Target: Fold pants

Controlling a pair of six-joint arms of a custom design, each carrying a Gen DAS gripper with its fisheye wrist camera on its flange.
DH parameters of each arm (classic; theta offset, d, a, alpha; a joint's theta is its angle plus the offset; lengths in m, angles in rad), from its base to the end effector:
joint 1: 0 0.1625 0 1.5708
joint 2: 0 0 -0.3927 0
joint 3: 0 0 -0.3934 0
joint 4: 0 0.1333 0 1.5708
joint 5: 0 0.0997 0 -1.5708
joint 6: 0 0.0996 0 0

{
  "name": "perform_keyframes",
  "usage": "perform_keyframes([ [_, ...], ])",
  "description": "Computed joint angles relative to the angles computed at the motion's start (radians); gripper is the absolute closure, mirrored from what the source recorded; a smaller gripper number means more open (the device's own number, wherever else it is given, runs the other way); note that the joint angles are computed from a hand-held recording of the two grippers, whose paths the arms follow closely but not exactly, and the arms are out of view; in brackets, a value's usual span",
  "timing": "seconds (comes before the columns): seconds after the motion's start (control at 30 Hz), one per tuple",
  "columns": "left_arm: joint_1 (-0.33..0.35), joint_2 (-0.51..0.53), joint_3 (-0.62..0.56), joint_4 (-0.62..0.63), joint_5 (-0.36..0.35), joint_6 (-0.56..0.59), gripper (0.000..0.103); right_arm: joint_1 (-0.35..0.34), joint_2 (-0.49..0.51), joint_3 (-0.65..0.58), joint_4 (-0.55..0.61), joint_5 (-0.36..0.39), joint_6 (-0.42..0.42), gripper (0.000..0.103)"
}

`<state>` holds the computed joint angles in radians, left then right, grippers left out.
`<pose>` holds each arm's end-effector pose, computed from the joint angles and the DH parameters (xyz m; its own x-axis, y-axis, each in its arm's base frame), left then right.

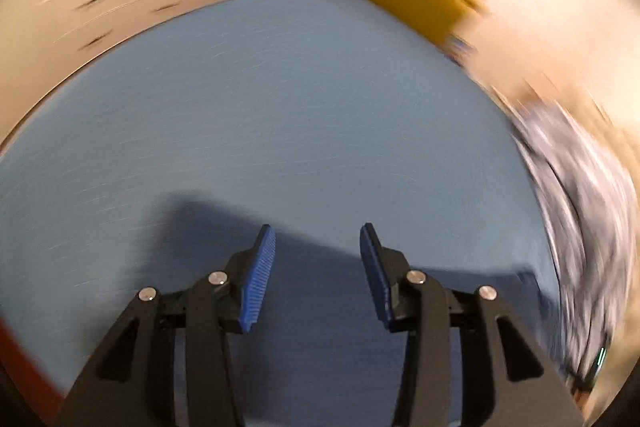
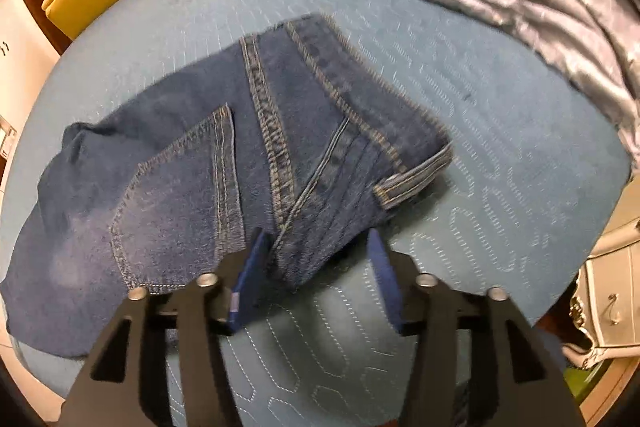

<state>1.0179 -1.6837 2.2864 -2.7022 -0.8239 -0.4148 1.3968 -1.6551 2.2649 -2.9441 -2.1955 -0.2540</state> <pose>-0.0405 -0.4483 0.3169 -0.9190 -0.2103 -0.3336 0.0908 0.7103 -0.6980 0.0017 -0.4240 0.3391 -0.7369 0.3427 0.5827 -0.0621 0.8241 -0.5631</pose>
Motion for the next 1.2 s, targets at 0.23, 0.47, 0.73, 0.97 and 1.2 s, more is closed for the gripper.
perform_keyframes([
  [0.23, -0.080, 0.476, -0.200, -0.154, -0.269, 0.235, 0.059, 0.041, -0.027, 0.005, -0.181, -0.156, -0.156, 0.046],
  [0.47, -0.032, 0.737, -0.485, 0.163, -0.256, 0.383, 0.059, 0.041, 0.090, -0.244, 0.096, 0.076, -0.445, 0.043],
  [0.73, -0.012, 0.846, -0.653, 0.428, -0.272, 0.481, 0.101, 0.096, 0.394, -0.542, 0.493, 0.295, -0.531, 0.044],
  [0.97, -0.013, 0.764, -0.565, 0.316, -0.278, 0.476, 0.101, 0.150, 0.617, -0.754, 0.643, 0.364, -0.541, 0.044],
  [1.2, -0.011, 0.709, -0.489, 0.222, -0.298, 0.441, 0.101, 0.130, 0.750, -0.958, 0.912, 0.434, -0.510, 0.078],
])
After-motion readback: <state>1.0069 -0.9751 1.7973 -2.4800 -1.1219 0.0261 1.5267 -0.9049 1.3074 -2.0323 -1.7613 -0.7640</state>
